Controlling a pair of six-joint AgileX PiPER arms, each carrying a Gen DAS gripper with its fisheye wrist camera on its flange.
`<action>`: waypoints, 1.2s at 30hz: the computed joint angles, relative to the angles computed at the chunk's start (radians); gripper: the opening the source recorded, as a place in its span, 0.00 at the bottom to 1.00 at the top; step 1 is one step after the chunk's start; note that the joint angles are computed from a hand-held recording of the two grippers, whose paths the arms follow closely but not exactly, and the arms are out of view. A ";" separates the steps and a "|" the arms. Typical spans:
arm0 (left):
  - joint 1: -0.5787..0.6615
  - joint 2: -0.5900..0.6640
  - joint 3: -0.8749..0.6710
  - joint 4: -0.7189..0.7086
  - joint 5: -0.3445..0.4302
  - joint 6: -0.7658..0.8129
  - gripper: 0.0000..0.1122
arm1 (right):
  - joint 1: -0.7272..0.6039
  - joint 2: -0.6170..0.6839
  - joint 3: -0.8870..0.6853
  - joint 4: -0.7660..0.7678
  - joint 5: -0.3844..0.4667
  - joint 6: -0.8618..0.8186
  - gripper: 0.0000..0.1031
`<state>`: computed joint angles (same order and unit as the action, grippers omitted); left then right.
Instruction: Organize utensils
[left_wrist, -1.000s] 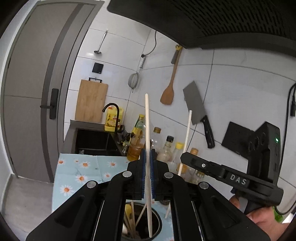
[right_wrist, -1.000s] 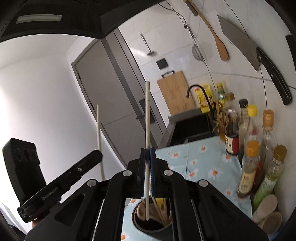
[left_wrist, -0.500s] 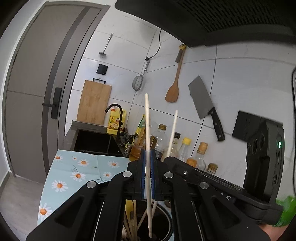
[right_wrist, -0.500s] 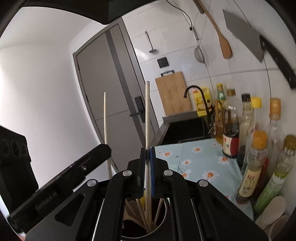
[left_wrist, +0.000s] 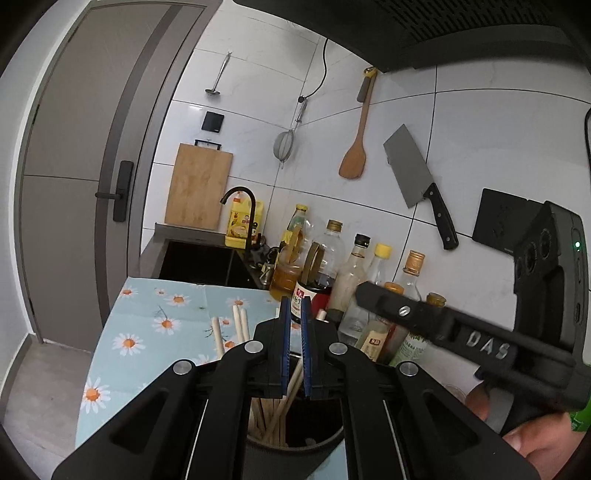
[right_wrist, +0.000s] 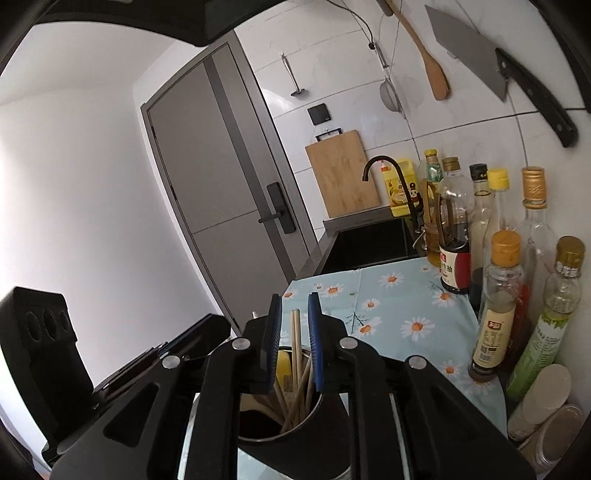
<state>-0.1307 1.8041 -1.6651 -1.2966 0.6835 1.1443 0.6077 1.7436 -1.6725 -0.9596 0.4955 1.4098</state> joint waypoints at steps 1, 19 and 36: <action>0.004 -0.012 0.008 0.012 0.004 -0.011 0.10 | 0.004 -0.012 0.008 -0.001 0.003 0.001 0.16; 0.093 -0.380 0.251 0.199 0.106 -0.137 0.44 | 0.312 -0.298 0.187 -0.162 0.263 0.037 0.46; 0.192 -0.750 0.541 0.390 0.205 -0.267 0.86 | 0.675 -0.486 0.414 -0.223 0.613 0.154 0.95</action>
<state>0.0614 1.0541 -1.1242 -0.9069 0.8883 0.8774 1.2828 1.2580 -1.2581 -1.1824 1.1088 1.5634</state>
